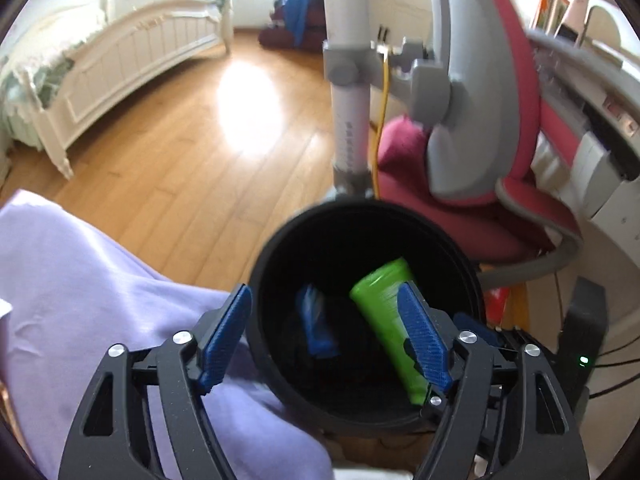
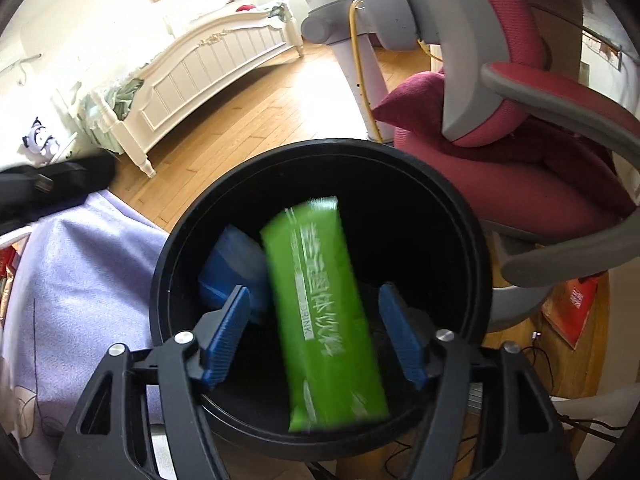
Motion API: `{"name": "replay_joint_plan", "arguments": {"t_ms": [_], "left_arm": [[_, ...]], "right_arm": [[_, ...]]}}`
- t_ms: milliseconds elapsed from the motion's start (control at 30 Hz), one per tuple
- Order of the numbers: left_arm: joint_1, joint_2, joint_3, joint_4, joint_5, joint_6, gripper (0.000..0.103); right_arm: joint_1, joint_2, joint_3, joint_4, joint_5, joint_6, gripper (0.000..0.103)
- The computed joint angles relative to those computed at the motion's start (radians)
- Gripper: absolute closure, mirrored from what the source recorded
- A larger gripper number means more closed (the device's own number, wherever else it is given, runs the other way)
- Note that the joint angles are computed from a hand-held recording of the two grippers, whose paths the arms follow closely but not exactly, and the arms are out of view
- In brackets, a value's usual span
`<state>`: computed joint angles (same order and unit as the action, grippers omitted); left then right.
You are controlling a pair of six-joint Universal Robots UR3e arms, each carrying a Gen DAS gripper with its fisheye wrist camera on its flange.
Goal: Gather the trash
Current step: 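Carry both items over the black bin and open both tools to drop them, then grasp the red snack box with the right tool while the left tool grasps the clear plastic tray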
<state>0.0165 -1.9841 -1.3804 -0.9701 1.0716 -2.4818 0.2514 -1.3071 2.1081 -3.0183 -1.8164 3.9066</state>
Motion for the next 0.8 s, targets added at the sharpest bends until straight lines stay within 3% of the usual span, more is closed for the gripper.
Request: {"name": "replay_joint_plan", "arguments": {"t_ms": [67,267,400,600,700,733,800], "left_arm": [[0.028,0.035,-0.002,-0.044,-0.023,0.019,0.028],[0.228,0.287,-0.145,-0.155,-0.156,0.131,0.016],[0.485,0.503,-0.255,-0.307,-0.274,0.322,0.005],[0.912,0.655,-0.307,-0.44,-0.31,0.586,0.005],[1.1,0.636,-0.312,-0.415,-0.292,0.587,0.005],[1.144,0.609,-0.31,-0.378,-0.277,0.561,0.005],[1.23,0.551,-0.303,-0.333,-0.244,0.515,0.005]], "right_arm": [[0.007,-0.02,0.004,0.017,-0.006,0.009,0.024],[0.086,-0.062,-0.028,0.023,-0.082,-0.022,0.024],[0.149,-0.055,-0.127,0.036,-0.112,-0.088,0.024],[0.237,0.043,-0.396,0.108,-0.074,-0.193,0.024],[0.285,0.145,-0.618,0.218,-0.02,-0.231,0.023],[0.305,0.193,-0.713,0.269,0.003,-0.246,0.016],[0.345,0.294,-0.91,0.371,0.029,-0.276,0.012]]}}
